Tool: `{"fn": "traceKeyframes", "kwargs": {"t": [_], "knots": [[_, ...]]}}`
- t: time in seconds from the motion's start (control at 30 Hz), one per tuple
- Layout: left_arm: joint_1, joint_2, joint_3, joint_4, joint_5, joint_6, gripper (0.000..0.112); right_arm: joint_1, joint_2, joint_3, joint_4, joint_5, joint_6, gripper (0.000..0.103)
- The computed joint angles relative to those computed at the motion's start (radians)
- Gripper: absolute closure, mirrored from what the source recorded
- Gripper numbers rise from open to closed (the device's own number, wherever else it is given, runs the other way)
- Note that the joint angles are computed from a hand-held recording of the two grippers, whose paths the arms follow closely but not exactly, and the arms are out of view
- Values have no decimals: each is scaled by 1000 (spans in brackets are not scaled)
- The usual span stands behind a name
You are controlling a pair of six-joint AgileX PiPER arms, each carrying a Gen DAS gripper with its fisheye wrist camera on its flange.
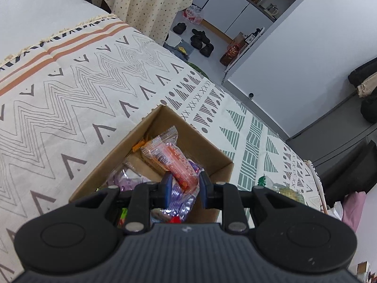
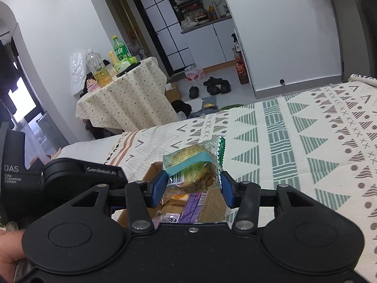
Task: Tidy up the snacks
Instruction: 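Carry both held snacks over the cardboard box, then open both tools to drop the snacks into the box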
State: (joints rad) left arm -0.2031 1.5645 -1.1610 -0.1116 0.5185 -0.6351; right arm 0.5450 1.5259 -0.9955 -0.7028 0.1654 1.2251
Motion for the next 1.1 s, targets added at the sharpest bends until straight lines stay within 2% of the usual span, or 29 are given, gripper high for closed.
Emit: {"fn": "traceKeyframes", "kwargs": {"t": [0.2,0.33,0.4,0.5,0.7,0.73,0.83,0.93,1.0,1.1], "knots": [[16,46,-9,-43,-16,45,88,-7,51,-32,48,-5,-37,55],[37,58,-10,-101,-9,100,80,-12,82,-54,80,-6,-64,55],[43,47,-4,-94,4,83,69,-14,96,-65,128,-7,-110,55],[57,13,14,-76,13,52,61,-14,115,-89,208,-6,-185,55],[77,-33,28,4,40,-25,54,-4,158,-167,383,-1,-369,54],[80,-38,30,12,46,-35,54,-2,163,-180,416,0,-410,52],[85,-56,37,30,71,-56,54,13,157,-199,353,25,-372,45],[81,-73,34,50,106,-74,47,-1,116,-163,448,13,-454,39],[74,-85,30,61,124,-90,45,-8,86,-140,420,29,-411,37],[51,-99,12,79,158,-112,42,-36,32,-93,550,29,-524,36]]}}
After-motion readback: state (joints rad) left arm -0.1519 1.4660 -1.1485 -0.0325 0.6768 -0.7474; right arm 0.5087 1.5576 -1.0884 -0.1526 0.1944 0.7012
